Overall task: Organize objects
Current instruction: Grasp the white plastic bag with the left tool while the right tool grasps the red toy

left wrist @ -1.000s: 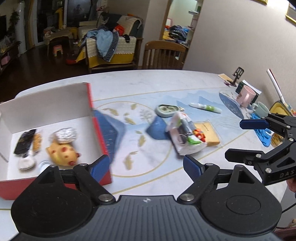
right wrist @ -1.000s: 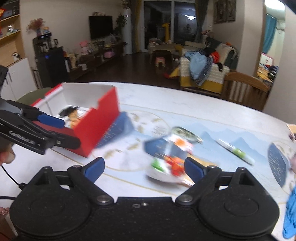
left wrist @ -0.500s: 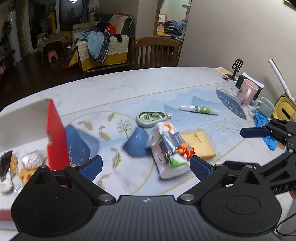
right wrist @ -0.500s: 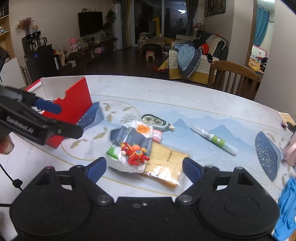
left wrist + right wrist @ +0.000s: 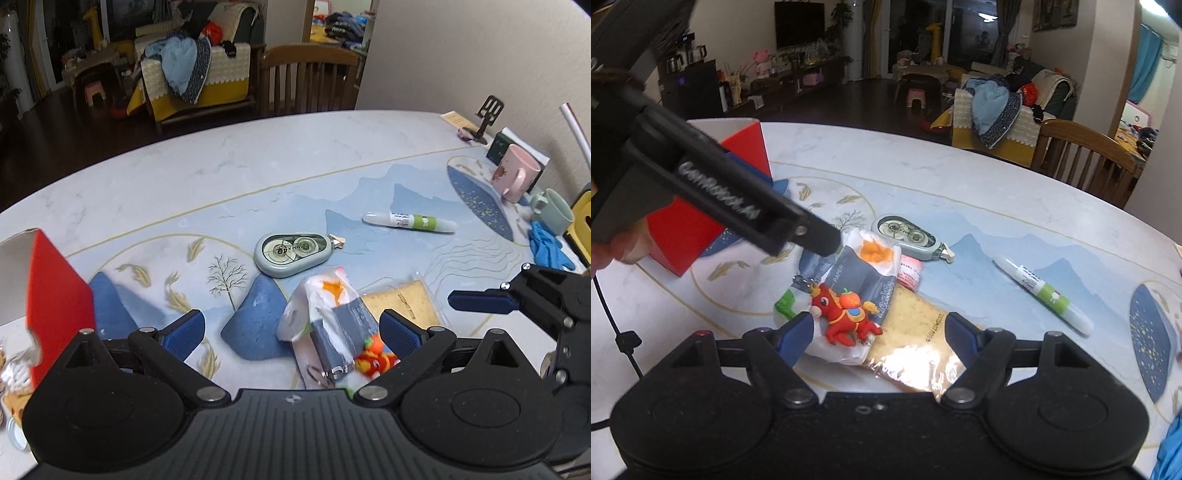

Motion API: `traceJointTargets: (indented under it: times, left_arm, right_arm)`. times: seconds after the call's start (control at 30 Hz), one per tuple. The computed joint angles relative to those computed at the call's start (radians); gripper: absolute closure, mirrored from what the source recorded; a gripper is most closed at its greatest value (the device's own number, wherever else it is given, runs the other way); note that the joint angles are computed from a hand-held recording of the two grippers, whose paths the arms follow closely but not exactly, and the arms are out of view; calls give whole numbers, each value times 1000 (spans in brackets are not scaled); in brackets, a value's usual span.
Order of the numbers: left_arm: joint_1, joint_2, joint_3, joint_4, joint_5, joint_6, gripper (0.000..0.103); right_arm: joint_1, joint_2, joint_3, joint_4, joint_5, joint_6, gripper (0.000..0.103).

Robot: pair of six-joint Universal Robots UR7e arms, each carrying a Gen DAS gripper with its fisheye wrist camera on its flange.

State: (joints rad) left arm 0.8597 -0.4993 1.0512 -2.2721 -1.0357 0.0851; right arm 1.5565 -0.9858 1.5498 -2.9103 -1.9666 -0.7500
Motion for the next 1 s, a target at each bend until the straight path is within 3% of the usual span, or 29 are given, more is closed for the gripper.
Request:
traceJointTargets:
  times: [0.27,0.63,0.77,0.9,1.0]
  left_arm:
    - [19,88,-136,125,-4,-54,2]
    - [36,159,-250,226,-27,-111,3]
    - [40,166,-255,243,-34,-121,3]
    - [42,163,-246,247,-37,-129,8]
    - [47,168,-256,262,-52,-153,19]
  right_arm:
    - [-11,6,-23,71,73,-49,29]
    - [-48,1,-97,276,195,57,33]
    - [-52,6,-106,292,205,74,38]
    - [-52,4,-102,292,210,95,42]
    - [-54,-1,-98,297,221,108,50]
